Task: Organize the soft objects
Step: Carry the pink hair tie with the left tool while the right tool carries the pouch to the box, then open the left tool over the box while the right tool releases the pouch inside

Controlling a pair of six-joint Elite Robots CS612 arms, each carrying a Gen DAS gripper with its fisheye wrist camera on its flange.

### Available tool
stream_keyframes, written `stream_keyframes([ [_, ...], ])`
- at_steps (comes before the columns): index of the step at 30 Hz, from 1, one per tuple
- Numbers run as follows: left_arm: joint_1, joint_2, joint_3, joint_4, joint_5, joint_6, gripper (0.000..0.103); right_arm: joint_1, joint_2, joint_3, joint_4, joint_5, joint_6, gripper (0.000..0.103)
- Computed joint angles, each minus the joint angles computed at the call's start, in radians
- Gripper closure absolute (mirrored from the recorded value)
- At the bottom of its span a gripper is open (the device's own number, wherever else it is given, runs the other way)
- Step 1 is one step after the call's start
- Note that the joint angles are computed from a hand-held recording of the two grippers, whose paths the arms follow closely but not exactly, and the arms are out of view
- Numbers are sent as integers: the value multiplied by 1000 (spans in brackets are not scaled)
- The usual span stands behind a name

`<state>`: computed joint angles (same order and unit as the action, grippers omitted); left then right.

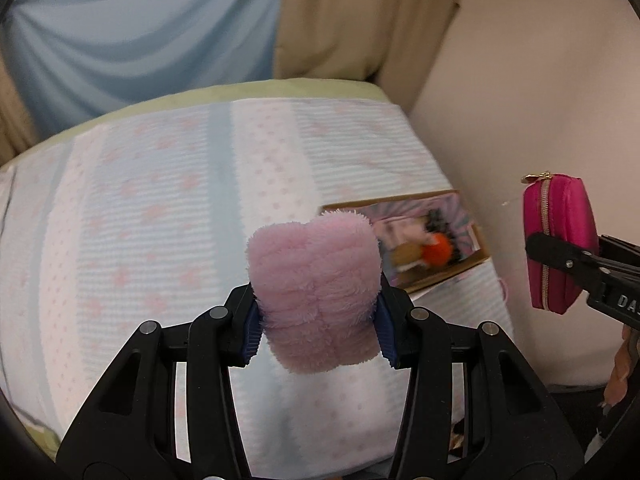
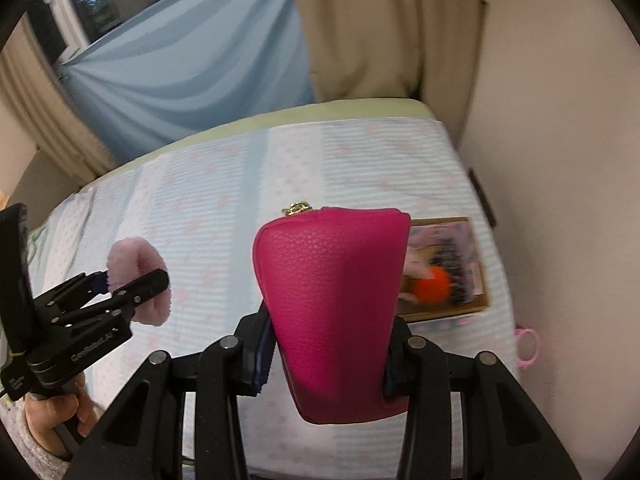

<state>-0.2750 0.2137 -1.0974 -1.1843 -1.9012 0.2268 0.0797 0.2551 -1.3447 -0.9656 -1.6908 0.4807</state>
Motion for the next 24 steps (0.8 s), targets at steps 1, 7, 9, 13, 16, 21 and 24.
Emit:
stream_keyframes([
  [1, -14, 4, -4, -4, 4, 0, 60, -12, 5, -12, 12, 3, -5, 65],
  [7, -80, 9, 25, -11, 50, -48, 60, -93, 37, -50, 70, 63, -49, 65],
  [9, -94, 7, 47, -11, 71, -67, 60, -111, 44, -48, 82, 81, -66, 65],
  [13, -112, -2, 107, -23, 98, -96, 60, -151, 61, -37, 104, 132, -82, 65],
  [16, -121, -12, 165, -25, 116, -95, 60, -171, 75, -32, 109, 162, -74, 65],
  [21, -132, -24, 268, -53, 122, -88, 60, -194, 106, -14, 107, 198, -52, 65],
  [24, -138, -34, 332, -76, 129, -88, 60, -205, 122, 7, 109, 225, -35, 65],
])
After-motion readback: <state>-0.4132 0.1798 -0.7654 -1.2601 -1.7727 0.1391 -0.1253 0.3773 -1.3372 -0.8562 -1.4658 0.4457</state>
